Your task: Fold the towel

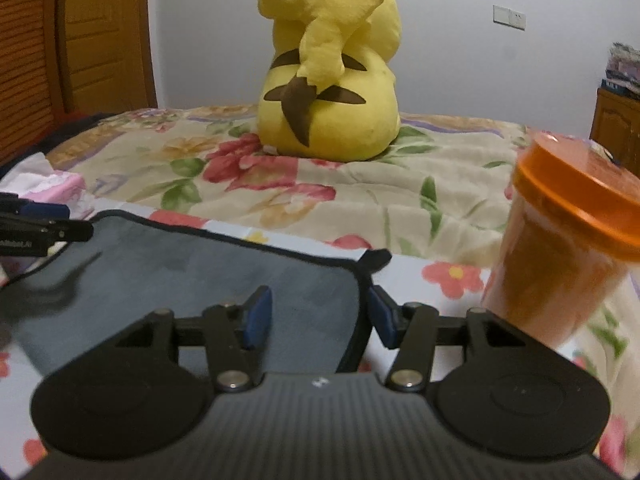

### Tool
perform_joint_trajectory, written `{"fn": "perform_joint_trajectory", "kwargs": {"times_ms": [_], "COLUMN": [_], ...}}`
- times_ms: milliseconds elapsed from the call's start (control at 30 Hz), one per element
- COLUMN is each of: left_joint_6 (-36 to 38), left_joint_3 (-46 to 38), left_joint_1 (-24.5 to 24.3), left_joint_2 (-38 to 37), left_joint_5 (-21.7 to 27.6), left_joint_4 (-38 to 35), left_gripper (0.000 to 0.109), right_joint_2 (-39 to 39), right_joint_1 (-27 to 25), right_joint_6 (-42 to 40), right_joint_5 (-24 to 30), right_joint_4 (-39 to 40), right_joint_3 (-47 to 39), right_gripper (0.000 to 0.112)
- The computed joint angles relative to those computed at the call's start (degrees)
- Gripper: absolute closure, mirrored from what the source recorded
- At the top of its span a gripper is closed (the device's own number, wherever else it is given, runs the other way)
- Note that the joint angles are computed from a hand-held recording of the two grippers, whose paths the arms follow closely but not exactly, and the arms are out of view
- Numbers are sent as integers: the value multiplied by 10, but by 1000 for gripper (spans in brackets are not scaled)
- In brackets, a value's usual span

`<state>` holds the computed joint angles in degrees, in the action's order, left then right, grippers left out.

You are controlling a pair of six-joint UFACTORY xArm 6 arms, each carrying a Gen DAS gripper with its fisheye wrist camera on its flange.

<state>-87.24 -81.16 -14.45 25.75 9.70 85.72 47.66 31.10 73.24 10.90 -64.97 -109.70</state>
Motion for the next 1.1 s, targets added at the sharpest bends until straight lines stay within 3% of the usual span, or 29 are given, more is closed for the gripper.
{"fn": "perform_joint_trajectory", "kwargs": {"times_ms": [233,467,633,733,1100], "left_joint_6": [0,20,3,1,60], "left_joint_3": [60,109,142,162,227], "left_joint_1": [-10,-31,-45,-54,-89], "left_joint_2": [-53,-103,-143,-169,-250], "left_joint_5": [3,14,11,13,62], "left_joint_4": [1,-15,-2,4,-71], "left_gripper": [41,25,13,6,6], "right_joint_2": [-52,-120,-171,-200,-281], "right_joint_1": [9,15,23,24,36], "right_joint_6": [70,180,238,259,282], "right_joint_5": [-1,10,47,56,84], "right_joint_4": [-49,-136,-186,-210,-222], "right_joint_3": [68,139,187,217,300], "right_gripper": [55,23,9,9,9]}}
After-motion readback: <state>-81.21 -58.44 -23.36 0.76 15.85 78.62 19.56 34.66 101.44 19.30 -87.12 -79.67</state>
